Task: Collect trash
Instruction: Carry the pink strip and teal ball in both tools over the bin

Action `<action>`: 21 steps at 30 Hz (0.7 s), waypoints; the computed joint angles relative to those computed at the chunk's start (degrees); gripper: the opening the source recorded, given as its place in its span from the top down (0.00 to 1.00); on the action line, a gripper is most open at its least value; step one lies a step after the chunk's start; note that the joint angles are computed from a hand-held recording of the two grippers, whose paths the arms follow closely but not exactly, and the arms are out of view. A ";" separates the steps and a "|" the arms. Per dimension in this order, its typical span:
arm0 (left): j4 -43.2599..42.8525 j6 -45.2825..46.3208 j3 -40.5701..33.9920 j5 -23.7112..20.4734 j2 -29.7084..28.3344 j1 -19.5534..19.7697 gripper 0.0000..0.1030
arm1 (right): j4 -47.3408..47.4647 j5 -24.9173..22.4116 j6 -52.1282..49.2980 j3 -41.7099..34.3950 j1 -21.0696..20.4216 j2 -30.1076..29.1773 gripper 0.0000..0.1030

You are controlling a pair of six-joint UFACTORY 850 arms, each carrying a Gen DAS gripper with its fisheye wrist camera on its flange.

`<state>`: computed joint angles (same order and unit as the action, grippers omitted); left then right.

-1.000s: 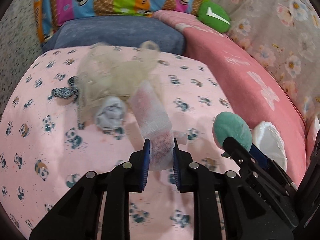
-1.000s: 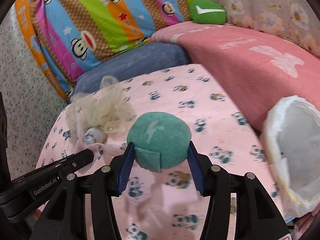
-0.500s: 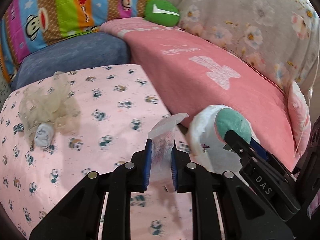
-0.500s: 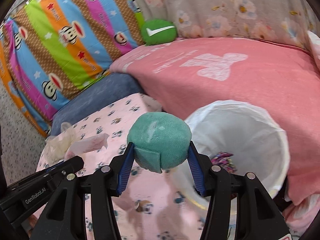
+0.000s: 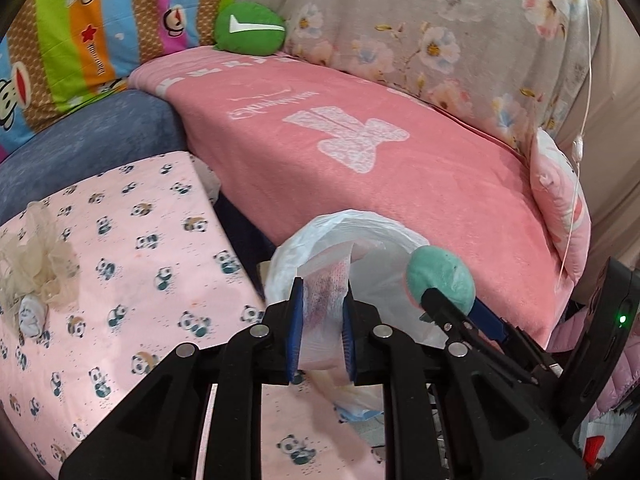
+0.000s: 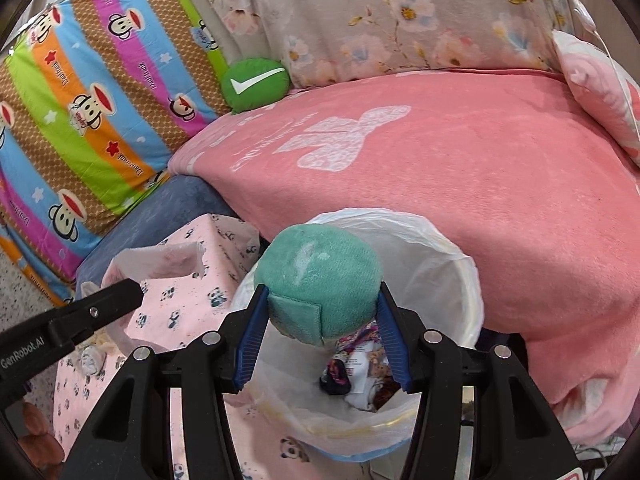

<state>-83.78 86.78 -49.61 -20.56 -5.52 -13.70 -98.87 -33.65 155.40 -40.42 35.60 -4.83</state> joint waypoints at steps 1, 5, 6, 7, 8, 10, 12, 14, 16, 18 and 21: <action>0.24 -0.25 -0.23 -0.29 -0.18 -0.36 0.84 | 0.11 -0.03 -0.01 0.28 -0.11 0.21 0.50; -0.05 0.11 -0.42 -1.05 -0.52 -1.18 0.84 | 0.06 -0.22 0.43 1.45 -0.60 1.06 0.50; 0.21 -0.12 -0.50 -1.25 -0.67 -1.29 0.84 | -0.05 -0.25 0.67 1.67 -0.71 1.16 0.50; 0.38 -0.24 -0.50 -1.52 -0.74 -1.28 0.84 | -0.27 -0.24 1.14 1.96 -0.87 1.29 0.50; 0.71 -0.67 -0.65 -1.60 -0.92 -1.42 0.84 | -0.62 -0.13 1.65 2.18 -1.07 1.36 0.50; 1.35 -1.41 -0.96 -0.85 -1.28 -1.93 0.84 | -1.19 0.12 2.50 2.56 -1.44 1.46 0.50; 1.94 -2.06 -1.27 -0.15 -1.65 -2.48 0.84 | -1.37 0.19 2.96 2.88 -1.49 1.54 0.50; 2.35 -2.72 -1.62 -0.05 -2.05 -2.89 0.84 | -1.43 0.41 2.90 3.01 -1.69 1.59 0.50; 2.69 -3.27 -1.96 0.14 -2.37 -3.25 0.83 | -1.13 0.38 2.30 2.93 -1.75 1.62 0.50; 2.40 -3.02 -2.22 -0.28 -2.67 -3.29 0.82 | -1.04 0.33 1.96 2.93 -1.87 1.77 0.50; -0.60 -0.34 -2.01 0.77 -2.50 -3.72 0.68 | -0.60 0.30 1.37 2.73 -1.97 1.82 0.46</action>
<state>-84.38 86.44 -51.62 -19.79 -8.02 -17.42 -99.47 -33.35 156.77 -37.69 33.63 -3.01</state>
